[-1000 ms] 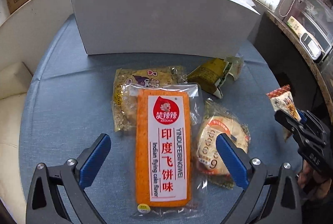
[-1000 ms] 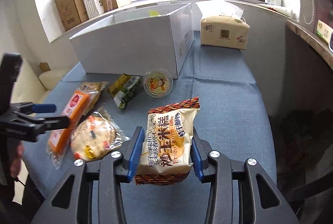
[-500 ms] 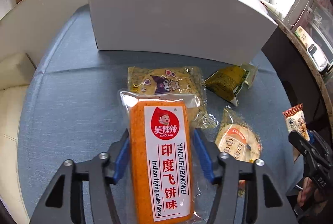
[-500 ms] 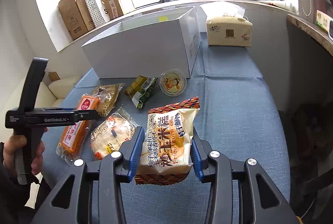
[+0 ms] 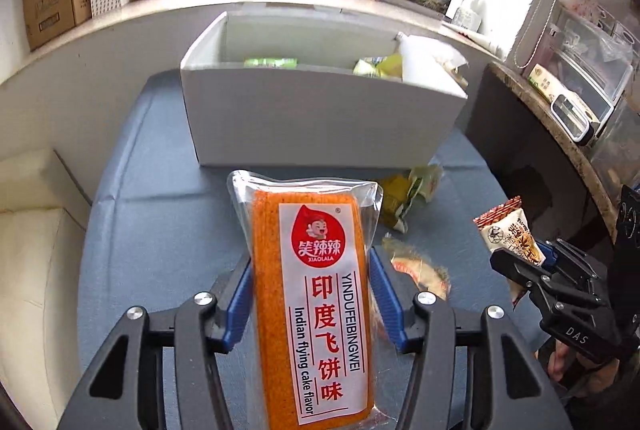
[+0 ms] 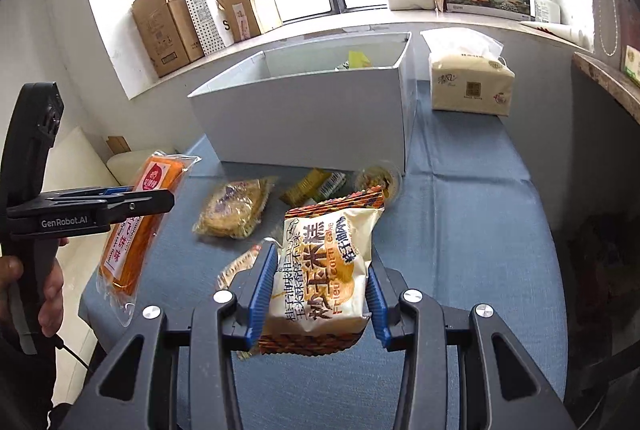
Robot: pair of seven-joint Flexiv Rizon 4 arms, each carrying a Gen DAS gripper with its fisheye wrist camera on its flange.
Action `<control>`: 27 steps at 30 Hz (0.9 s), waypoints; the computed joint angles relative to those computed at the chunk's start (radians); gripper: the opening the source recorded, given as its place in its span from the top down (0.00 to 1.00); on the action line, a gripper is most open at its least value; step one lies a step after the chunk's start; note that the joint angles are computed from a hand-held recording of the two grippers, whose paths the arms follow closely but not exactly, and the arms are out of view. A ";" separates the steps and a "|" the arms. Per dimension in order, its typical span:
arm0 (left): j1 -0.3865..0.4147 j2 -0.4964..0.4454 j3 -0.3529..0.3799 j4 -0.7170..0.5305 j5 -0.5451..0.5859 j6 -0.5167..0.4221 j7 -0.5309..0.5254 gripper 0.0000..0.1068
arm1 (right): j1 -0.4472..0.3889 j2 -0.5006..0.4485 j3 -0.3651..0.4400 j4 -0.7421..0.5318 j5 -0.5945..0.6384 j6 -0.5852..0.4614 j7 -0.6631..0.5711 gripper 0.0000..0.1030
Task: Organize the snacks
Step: 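Drop the orange packet into the box with left while right drops the striped bag in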
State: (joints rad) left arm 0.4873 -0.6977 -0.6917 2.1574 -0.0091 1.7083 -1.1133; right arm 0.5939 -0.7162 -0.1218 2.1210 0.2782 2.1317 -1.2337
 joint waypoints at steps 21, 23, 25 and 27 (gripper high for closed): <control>-0.323 -0.128 0.155 -0.624 -0.216 -0.181 0.139 0.45 | -0.130 -0.060 -0.114 -0.479 -0.226 -0.326 0.073 0.56; -0.385 -0.163 0.217 -0.710 -0.240 -0.214 0.149 0.45 | -0.191 -0.091 -0.064 -0.536 -0.275 -0.361 0.101 0.56; -0.447 -0.196 0.289 -0.786 -0.263 -0.245 0.145 0.44 | -0.221 -0.121 -0.048 -0.581 -0.312 -0.395 0.132 0.56; -0.497 -0.224 0.356 -0.850 -0.284 -0.299 0.141 0.34 | -0.241 -0.141 -0.038 -0.609 -0.337 -0.429 0.168 0.52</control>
State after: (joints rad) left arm -0.0101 -0.9212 -0.3360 1.3076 -0.2932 1.4094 -0.9723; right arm 0.3528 -0.8568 -0.1601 1.5119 -0.0592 1.7030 -1.0655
